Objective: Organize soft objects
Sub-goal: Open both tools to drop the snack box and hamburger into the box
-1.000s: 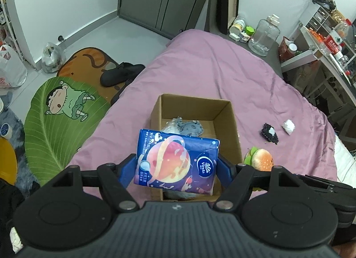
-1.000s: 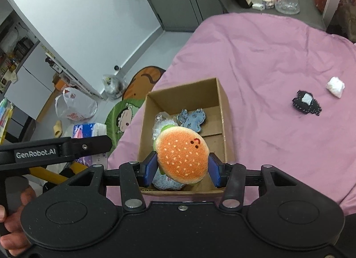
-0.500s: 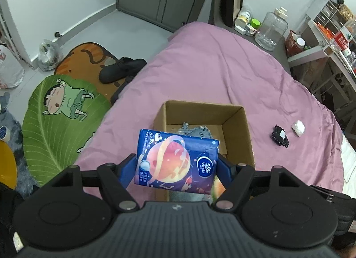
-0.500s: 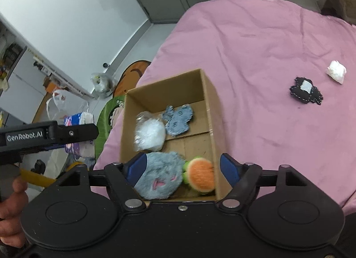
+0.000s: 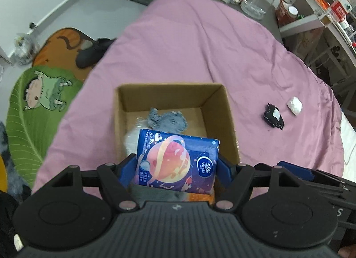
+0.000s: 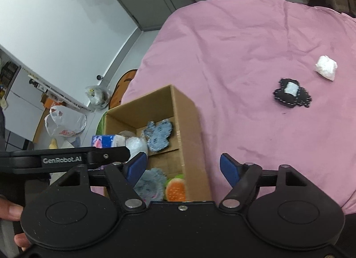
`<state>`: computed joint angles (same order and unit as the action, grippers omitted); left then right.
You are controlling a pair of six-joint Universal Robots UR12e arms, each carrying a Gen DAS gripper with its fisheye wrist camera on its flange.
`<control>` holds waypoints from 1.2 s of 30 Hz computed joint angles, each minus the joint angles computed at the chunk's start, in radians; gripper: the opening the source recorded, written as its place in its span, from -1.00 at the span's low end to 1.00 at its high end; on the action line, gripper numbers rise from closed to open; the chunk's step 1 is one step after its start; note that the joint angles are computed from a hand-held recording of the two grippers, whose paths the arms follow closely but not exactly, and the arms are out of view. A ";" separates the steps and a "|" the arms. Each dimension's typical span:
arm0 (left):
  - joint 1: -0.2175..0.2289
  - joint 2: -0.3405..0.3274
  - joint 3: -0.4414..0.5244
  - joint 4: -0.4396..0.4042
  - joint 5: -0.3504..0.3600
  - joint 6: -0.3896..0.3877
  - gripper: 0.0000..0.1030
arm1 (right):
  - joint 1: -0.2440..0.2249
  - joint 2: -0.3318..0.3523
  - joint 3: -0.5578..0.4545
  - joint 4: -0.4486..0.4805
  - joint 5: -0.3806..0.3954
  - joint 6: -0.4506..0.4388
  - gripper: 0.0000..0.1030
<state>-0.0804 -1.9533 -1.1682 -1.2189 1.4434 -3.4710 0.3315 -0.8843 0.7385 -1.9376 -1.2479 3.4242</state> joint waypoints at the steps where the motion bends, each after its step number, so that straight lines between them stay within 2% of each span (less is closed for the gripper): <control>1: -0.003 -0.005 0.005 -0.005 0.001 0.001 0.42 | -0.002 -0.002 0.004 0.001 -0.005 0.004 0.40; 5: -0.013 -0.033 0.039 -0.041 0.002 -0.007 0.42 | -0.015 -0.018 0.033 -0.010 -0.021 0.033 0.40; 8: -0.025 -0.052 0.064 -0.061 0.037 0.018 0.48 | -0.024 -0.032 0.057 -0.025 -0.022 0.040 0.40; 10: -0.035 -0.062 0.084 -0.084 0.091 0.008 0.54 | -0.028 -0.043 0.075 -0.040 -0.023 0.045 0.40; 12: -0.035 -0.063 0.090 -0.088 0.097 -0.007 0.56 | -0.032 -0.053 0.093 -0.054 -0.023 0.053 0.40; 25: -0.058 -0.030 0.085 -0.078 0.141 -0.034 0.56 | -0.047 -0.122 0.204 -0.174 0.010 0.079 0.41; 32: -0.069 0.000 0.056 -0.063 0.135 -0.016 0.57 | -0.048 -0.164 0.268 -0.252 -0.014 0.085 0.59; 36: -0.071 0.025 0.024 -0.018 0.138 -0.041 0.57 | -0.050 -0.190 0.305 -0.292 -0.028 0.093 0.66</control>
